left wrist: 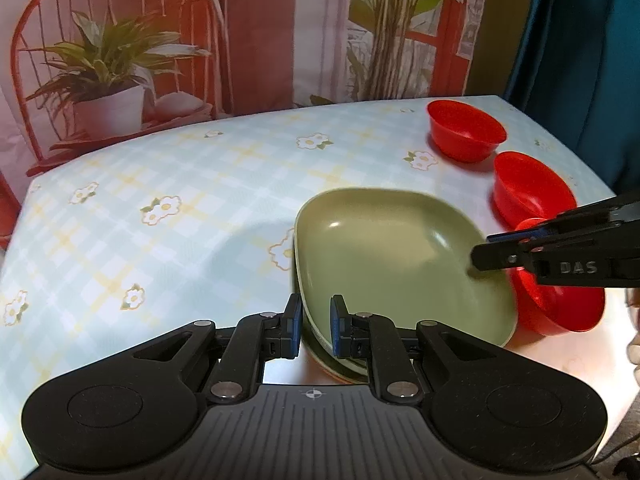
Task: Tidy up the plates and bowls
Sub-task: 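Lower the olive-green plate onto the stack and open both grippers, then move both grippers to a red bowl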
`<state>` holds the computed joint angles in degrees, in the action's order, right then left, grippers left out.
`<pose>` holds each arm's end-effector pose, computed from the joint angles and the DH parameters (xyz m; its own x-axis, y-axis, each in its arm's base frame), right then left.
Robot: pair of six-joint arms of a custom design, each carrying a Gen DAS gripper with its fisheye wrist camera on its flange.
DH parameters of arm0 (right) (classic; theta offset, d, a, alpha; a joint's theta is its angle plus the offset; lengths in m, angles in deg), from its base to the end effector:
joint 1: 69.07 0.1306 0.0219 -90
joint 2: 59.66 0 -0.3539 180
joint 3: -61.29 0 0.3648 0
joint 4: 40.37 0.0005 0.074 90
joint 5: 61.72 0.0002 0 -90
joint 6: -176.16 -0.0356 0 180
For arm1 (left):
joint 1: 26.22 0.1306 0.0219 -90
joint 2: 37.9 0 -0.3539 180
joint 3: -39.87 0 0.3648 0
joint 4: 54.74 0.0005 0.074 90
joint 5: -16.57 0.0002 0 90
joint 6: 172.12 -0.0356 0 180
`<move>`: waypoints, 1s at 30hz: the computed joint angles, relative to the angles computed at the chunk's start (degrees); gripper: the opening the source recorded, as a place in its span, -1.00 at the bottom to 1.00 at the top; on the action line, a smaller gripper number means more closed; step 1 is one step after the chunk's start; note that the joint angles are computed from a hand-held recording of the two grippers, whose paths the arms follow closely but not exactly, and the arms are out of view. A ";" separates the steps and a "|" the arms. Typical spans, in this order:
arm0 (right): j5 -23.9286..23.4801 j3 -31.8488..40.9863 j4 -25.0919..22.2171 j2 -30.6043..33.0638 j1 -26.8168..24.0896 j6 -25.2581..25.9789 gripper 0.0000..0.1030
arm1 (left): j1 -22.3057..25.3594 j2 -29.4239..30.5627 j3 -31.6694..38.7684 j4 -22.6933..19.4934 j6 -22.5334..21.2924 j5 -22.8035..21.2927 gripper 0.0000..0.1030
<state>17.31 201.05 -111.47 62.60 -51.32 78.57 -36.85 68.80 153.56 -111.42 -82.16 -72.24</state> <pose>0.5916 0.1960 0.4518 -0.8136 -0.1243 -0.5680 -0.3020 0.9251 0.2302 0.5467 -0.1039 0.4303 -0.7493 0.1413 -0.6469 0.1982 0.9801 -0.0154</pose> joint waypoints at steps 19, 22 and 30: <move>0.48 1.07 -1.22 0.68 0.61 1.14 -0.68 | 1.42 0.02 -2.34 1.76 2.12 1.72 -0.58; 0.32 0.36 -0.28 0.26 0.52 0.73 -0.68 | 1.67 -0.21 -2.33 2.24 2.85 2.09 -0.56; -1.14 -1.76 3.71 -1.72 -0.38 2.11 -0.64 | 1.06 -1.31 -1.43 4.12 5.57 0.88 -0.56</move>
<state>16.17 199.28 -107.76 60.88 -51.70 80.68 -35.79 67.49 152.13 -107.30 -76.59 -71.36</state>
